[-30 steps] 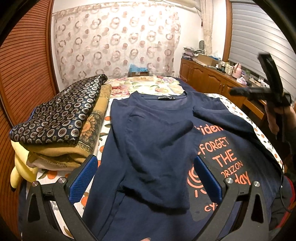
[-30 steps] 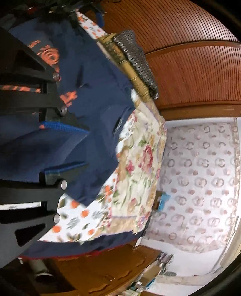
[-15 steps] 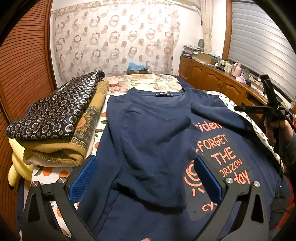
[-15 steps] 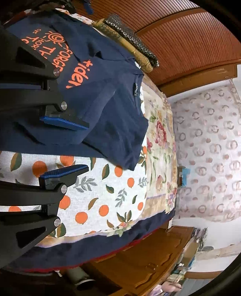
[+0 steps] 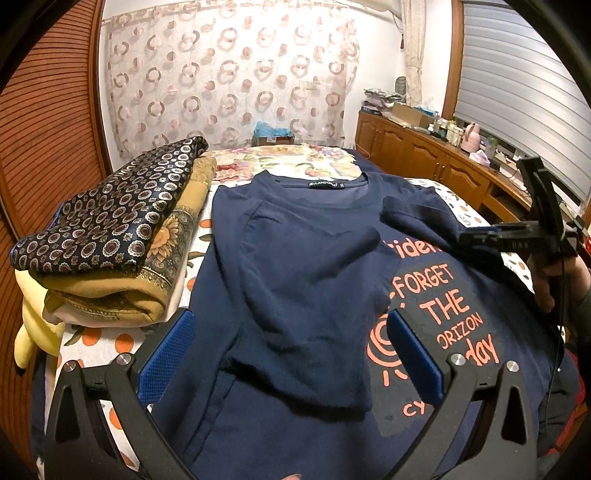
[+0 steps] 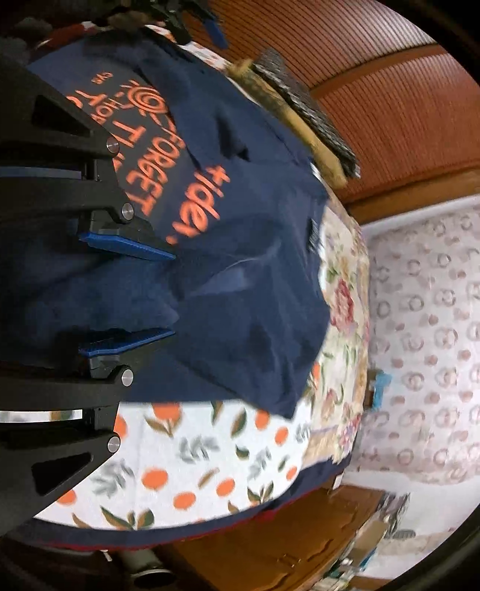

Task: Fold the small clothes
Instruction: 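Fold the gripped side inward over the shirt back with the right gripper, then open and withdraw the right gripper while the left gripper moves toward the shirt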

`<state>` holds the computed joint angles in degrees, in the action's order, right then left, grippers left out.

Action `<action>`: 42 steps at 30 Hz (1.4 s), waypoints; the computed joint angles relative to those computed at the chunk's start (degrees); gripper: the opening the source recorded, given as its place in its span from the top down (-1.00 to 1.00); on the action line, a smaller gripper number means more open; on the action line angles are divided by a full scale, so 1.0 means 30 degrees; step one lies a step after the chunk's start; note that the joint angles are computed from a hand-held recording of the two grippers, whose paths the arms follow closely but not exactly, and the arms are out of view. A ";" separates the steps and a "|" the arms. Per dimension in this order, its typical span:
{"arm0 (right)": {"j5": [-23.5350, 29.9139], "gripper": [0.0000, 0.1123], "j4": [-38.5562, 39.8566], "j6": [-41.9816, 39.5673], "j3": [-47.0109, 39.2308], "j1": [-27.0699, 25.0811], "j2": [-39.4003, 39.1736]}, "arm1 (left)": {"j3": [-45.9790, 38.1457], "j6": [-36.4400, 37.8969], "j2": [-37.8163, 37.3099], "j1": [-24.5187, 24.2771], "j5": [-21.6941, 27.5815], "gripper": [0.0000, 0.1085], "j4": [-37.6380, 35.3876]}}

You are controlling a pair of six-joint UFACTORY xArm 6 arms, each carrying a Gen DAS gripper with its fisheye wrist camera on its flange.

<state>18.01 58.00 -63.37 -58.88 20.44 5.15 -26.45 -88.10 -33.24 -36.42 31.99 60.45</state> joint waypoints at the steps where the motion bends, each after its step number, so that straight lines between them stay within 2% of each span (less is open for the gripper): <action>1: -0.0163 0.29 -0.0259 0.0087 0.0153 0.0147 -0.0048 | -0.0010 0.0012 0.0019 -0.0011 0.0023 -0.90 -0.0025; 4: -0.0725 0.29 -0.0804 0.0325 0.0458 0.0461 -0.0011 | 0.0062 -0.0010 -0.0027 0.0036 -0.0051 -0.90 -0.0060; 9: -0.0802 0.29 0.0775 -0.0735 0.0479 0.0564 0.0002 | 0.0160 -0.0038 -0.0159 0.0026 -0.0063 -0.90 -0.0060; 10: -0.0830 0.40 0.1552 -0.1460 0.0571 0.0579 -0.0106 | 0.0164 -0.0007 -0.0159 0.0025 -0.0059 -0.90 -0.0095; 11: -0.0765 0.66 0.2334 -0.2281 0.0639 0.0587 -0.0238 | 0.0157 -0.0025 -0.0144 -0.0023 -0.0016 -0.90 -0.0105; 13: -0.0931 0.80 0.3715 -0.3716 0.0873 0.0651 -0.0551 | 0.0204 -0.0019 -0.0196 -0.0031 -0.0016 -0.90 -0.0115; 17: -0.0301 0.83 0.6121 -0.6180 0.1561 0.0611 -0.1479 | 0.0214 -0.0065 -0.0227 -0.0058 0.0059 -0.90 -0.0055; 24: 0.0435 0.83 0.5340 -0.6311 0.3192 0.1372 -0.2789 | 0.0189 -0.0266 -0.0383 -0.0194 0.0386 -0.90 0.0171; 26: -0.0885 0.68 0.4554 -0.5689 0.3614 0.2130 -0.2880 | 0.0158 -0.0346 -0.0419 -0.0209 0.0580 -0.90 0.0233; 29: -0.0301 0.52 0.5050 -0.6222 0.3859 0.2228 -0.3238 | 0.0127 -0.1257 -0.0581 -0.0289 0.1049 -0.90 0.1220; 31: -0.0858 0.43 0.5390 -0.6533 0.3752 0.2468 -0.3294 | -0.0102 -0.1724 -0.0567 -0.0451 0.1750 -0.90 0.1904; 34: -0.0395 0.32 0.6122 -0.7244 0.3321 0.2143 -0.3359 | -0.0613 -0.1092 -0.0288 -0.0130 0.2093 -0.90 0.2054; 38: -0.0767 -0.15 0.7234 -0.8554 0.2153 0.1651 -0.2718 | -0.1409 0.1014 0.0513 0.1581 0.0339 -0.90 0.1624; 42: -0.1499 -0.17 0.6654 -0.7978 0.0666 0.1168 -0.1261 | -0.2681 0.3277 0.1975 0.3285 -0.1622 -0.90 0.0735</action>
